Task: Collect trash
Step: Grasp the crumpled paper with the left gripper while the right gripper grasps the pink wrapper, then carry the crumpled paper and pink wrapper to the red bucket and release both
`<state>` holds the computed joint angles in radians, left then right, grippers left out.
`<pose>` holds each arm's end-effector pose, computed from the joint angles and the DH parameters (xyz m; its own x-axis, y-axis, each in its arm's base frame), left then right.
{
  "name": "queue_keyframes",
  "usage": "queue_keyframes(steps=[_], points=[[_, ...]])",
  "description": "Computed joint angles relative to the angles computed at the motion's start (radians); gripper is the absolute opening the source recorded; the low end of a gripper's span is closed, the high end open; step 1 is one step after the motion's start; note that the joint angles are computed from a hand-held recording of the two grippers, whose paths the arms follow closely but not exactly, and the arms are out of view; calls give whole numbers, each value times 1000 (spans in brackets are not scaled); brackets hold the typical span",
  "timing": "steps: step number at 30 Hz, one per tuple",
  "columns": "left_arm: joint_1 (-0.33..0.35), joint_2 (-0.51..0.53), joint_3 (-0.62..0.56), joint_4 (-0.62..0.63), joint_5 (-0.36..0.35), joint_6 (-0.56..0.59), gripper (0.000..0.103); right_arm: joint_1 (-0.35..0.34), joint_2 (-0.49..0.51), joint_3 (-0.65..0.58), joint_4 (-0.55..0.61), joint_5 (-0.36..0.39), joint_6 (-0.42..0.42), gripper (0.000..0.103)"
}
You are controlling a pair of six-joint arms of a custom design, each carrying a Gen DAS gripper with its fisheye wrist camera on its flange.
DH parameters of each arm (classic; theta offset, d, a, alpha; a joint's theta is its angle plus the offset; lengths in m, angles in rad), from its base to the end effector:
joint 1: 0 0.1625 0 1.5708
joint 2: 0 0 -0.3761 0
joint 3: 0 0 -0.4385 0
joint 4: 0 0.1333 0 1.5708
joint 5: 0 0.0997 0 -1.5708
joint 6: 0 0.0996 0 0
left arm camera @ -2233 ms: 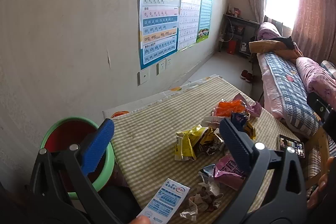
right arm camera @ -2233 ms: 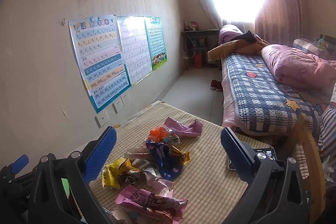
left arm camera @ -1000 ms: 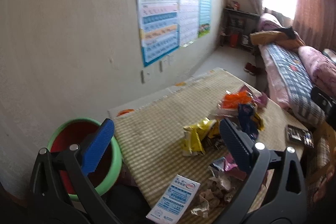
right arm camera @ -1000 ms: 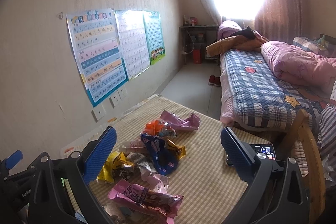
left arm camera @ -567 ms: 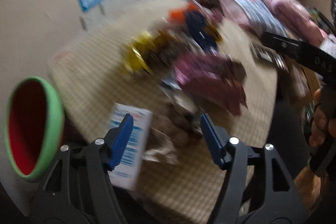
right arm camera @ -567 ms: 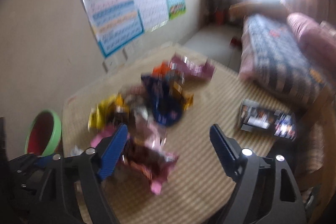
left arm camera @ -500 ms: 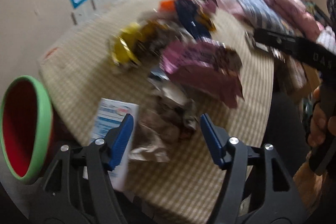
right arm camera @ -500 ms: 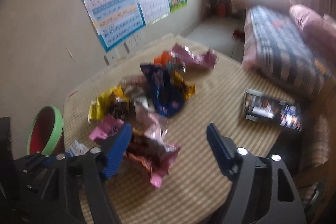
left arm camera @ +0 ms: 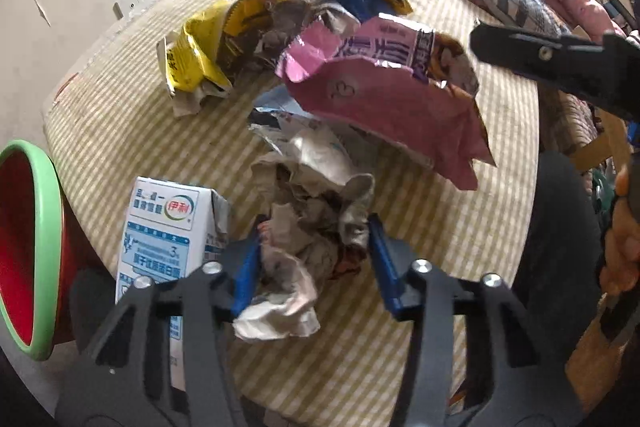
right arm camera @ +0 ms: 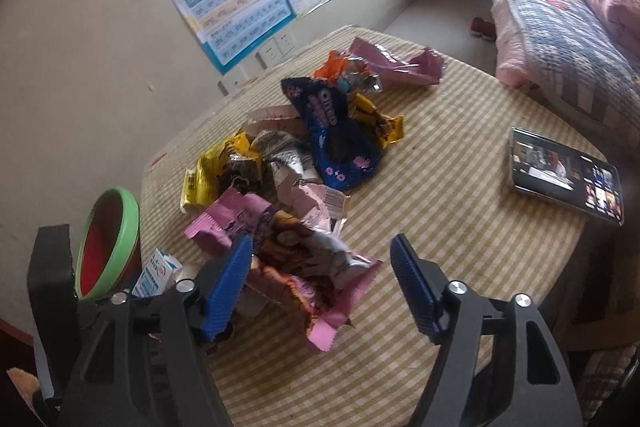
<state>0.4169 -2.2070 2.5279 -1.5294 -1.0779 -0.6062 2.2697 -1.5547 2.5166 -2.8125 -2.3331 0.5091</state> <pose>-0.1599 -0.2681 0.2093 -0.6543 0.5021 -0.5656 0.5868 0.8088 0.0392 0.2891 -0.2437 0.1372 -0.8920 0.0798 0.4450 -0.2103 0.7981 -0.5646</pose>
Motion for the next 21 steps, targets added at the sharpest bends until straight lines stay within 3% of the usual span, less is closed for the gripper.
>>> queue_keyframes(steps=[8, 15, 18, 21], points=[[-12, -77, -11, 9, -11, -34, 35, -71, -3, -47, 90, 107, -223, 85], [-9, -88, -15, 31, 9, -65, 35, -117, 67, -90, 182, 137, -303, 85], [-9, -97, -17, 28, 17, -65, 35, -121, 97, -95, 202, 133, -270, 82], [-16, -111, -14, 22, 30, -67, 35, -139, 95, -79, 189, 175, -240, 62]])
